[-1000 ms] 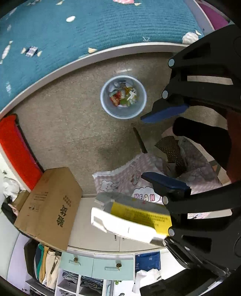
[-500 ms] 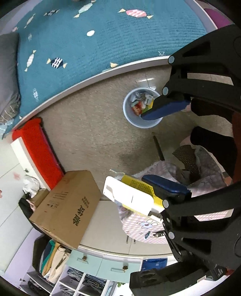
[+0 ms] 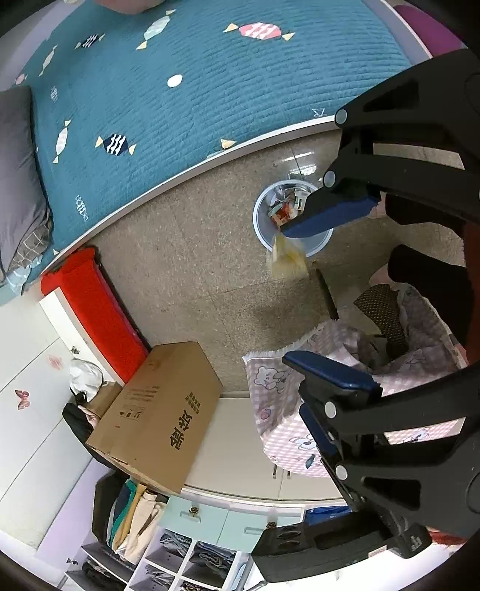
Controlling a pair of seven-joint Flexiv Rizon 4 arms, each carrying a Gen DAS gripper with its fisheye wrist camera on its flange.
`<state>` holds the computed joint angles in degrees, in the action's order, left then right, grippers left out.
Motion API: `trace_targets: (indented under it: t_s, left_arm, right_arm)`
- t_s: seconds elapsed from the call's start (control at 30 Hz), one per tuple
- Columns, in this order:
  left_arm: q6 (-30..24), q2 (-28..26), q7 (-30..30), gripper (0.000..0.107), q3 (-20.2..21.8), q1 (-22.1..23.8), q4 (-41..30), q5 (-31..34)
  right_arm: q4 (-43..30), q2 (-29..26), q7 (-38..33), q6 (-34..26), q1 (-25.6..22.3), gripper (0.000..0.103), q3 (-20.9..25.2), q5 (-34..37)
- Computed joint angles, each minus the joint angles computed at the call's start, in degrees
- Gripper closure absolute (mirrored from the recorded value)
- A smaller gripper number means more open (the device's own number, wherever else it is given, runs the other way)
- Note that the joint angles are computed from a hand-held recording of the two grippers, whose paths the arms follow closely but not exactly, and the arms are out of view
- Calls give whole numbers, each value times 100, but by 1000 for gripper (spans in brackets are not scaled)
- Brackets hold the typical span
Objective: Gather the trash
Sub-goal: 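Carry both boxes over the blue bucket and open both tools, then move both tools back over the table toward the eye-drop bottle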
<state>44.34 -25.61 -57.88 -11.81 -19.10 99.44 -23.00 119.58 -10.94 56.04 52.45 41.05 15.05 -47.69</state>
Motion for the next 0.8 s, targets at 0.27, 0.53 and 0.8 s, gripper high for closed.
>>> trace_targets:
  t_s: [0.27,0.53,0.8]
  left_arm:
    - [259,261,-153,44,111,115,344,-92]
    - [506,611,-322,43,379,486,784,-175]
    - [580,675,-417,42,728,1171,850,-258]
  right_arm:
    - [-218,-236,-276,247,42,40,-64,-116]
    - [-1103,-1021,-1368,807,200,39,-343,22]
    - [-3020,-2328,-3401,803,501,39,-461,956]
